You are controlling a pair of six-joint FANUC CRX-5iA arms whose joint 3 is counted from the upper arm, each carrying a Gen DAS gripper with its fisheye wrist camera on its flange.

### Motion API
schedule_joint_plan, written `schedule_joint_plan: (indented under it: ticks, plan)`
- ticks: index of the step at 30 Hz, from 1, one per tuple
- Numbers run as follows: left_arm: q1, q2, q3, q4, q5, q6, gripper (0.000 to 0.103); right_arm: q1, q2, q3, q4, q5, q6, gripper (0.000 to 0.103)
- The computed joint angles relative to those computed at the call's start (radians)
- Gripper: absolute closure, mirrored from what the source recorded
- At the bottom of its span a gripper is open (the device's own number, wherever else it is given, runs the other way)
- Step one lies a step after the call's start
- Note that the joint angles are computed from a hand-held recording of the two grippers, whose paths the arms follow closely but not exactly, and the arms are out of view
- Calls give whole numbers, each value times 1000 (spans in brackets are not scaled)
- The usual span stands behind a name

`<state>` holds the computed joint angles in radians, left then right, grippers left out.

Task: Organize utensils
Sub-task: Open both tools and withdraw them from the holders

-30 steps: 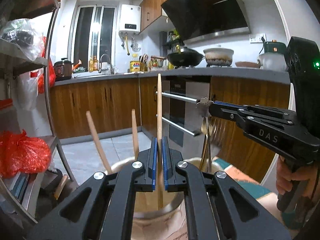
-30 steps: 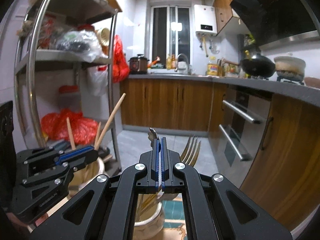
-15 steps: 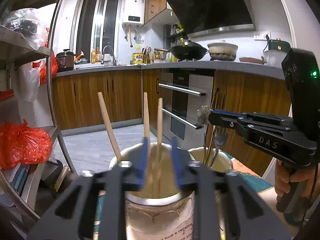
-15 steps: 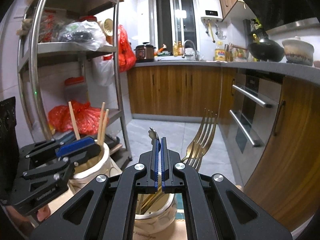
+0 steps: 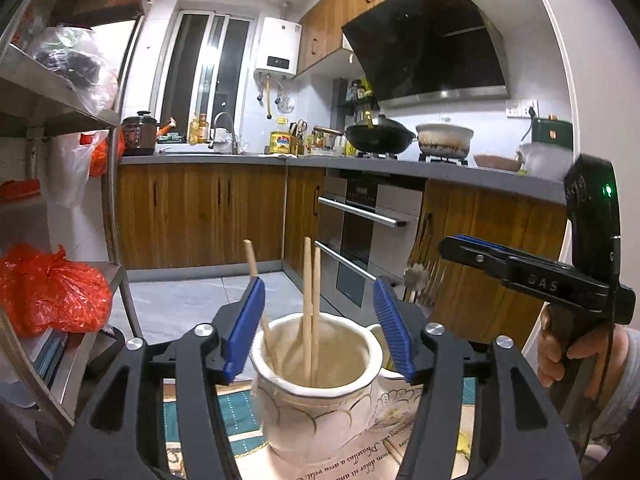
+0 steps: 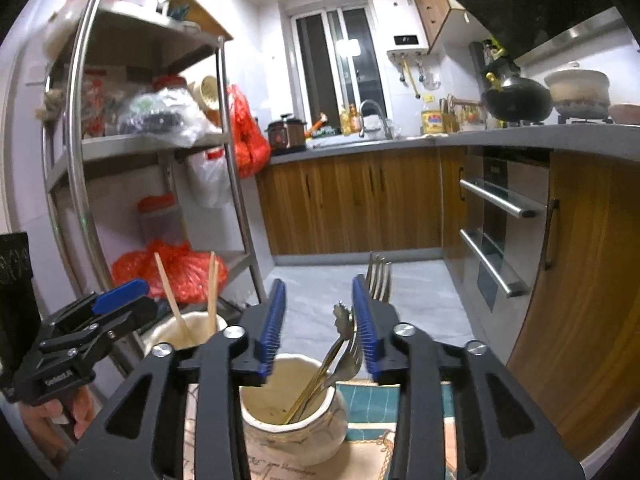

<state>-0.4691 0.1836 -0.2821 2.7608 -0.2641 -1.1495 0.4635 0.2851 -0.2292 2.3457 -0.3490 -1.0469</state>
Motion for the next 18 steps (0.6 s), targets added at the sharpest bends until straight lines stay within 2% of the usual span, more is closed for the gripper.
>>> schedule_joint_plan:
  ticks: [2,4,6,8,11,14,16,18]
  plan:
    - [-1,-26,-14,33,-4,-21,36,2,-23,-28,31,-31,-53,38]
    - [-10,-50,-20,100,1,-82,29,4,-44,-56,61,-59,-105,24]
    - [-16,-79,-36,131,3,-113,23,6,-74,-93,93,-87,-160,16]
    - [-19,-102,-51,131,8,-117,13,15,-98,-123,87,-110,-173,7]
    - [-31,-135,-75,133,30,-129,6,35,-128,-165,46,-158,-159,5]
    - [-48,-173,-97,188,65,-171,6,78,-157,-221,-29,-232,-127,5]
    - [-66,-203,-98,304,109,-268,6,105,-167,-251,-69,-273,-112,5]
    - [-69,-223,-128,275,111,-232,6,127,-176,-277,-102,-290,-96,5]
